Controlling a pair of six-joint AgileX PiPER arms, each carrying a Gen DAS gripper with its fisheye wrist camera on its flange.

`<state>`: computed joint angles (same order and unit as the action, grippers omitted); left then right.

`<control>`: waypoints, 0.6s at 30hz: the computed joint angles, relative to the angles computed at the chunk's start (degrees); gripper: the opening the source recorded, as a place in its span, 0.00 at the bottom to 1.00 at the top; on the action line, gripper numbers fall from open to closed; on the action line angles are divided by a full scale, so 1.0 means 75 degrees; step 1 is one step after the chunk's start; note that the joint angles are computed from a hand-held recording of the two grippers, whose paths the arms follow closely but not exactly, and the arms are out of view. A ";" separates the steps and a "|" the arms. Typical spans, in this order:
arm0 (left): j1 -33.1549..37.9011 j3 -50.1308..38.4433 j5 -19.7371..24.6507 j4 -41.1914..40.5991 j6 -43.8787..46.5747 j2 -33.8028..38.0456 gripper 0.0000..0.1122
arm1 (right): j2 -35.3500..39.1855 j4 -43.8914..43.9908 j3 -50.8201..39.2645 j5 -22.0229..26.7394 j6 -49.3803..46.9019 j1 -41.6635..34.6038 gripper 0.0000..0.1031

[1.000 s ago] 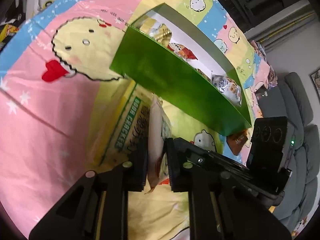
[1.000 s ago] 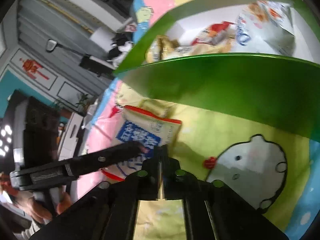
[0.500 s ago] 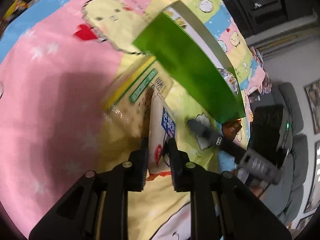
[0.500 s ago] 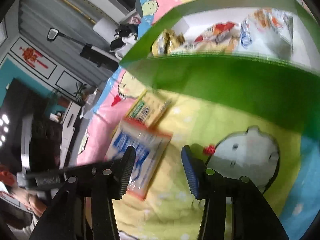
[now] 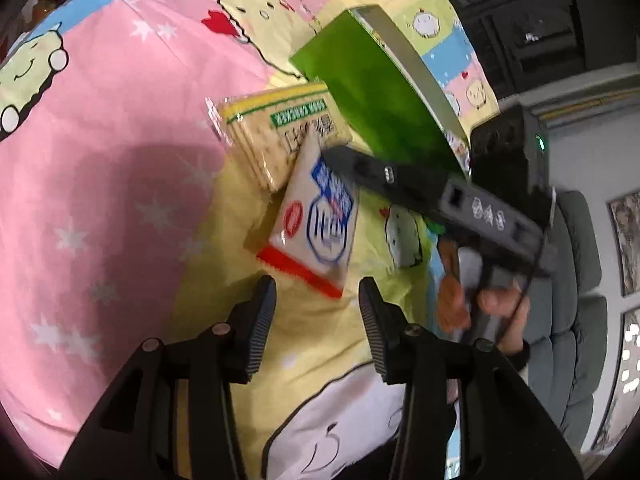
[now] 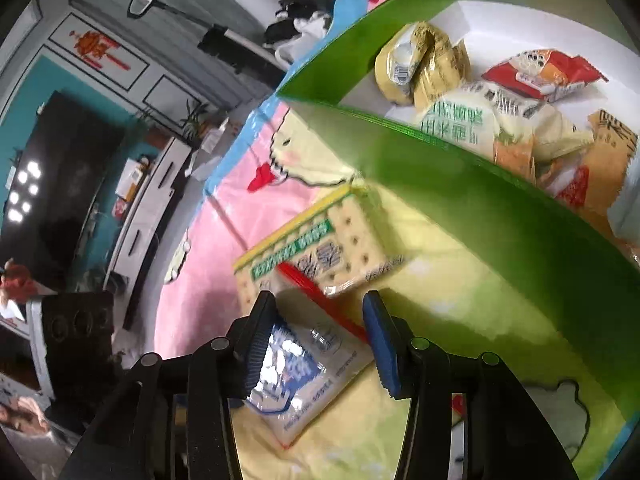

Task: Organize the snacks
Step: 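Reach the right gripper to the white-blue red-edged packet and grasp it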

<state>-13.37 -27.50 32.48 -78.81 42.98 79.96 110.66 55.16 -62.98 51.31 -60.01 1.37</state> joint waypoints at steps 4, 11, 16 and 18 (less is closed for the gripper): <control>-0.0346 0.0019 -0.0535 -0.0090 -0.0196 -0.0062 0.36 | -0.0565 -0.0390 0.0720 -0.0032 -0.0154 -0.0037 0.41; -0.0644 -0.0120 -0.0922 0.1118 -0.1295 -0.0162 0.32 | -0.1013 -0.0303 0.1626 0.0560 -0.0486 -0.0715 0.41; -0.0742 -0.0260 -0.0887 0.1966 -0.2077 -0.0301 0.43 | -0.1385 -0.0481 0.1880 0.0029 -0.0361 -0.0497 0.41; -0.0816 -0.0271 -0.0913 0.2493 -0.2604 -0.0426 0.45 | -0.1354 -0.0524 0.1826 -0.0021 -0.0249 -0.0460 0.41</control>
<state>-19.49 -29.53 25.64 -60.12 23.45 76.76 100.50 51.23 -49.28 51.15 -61.87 -2.08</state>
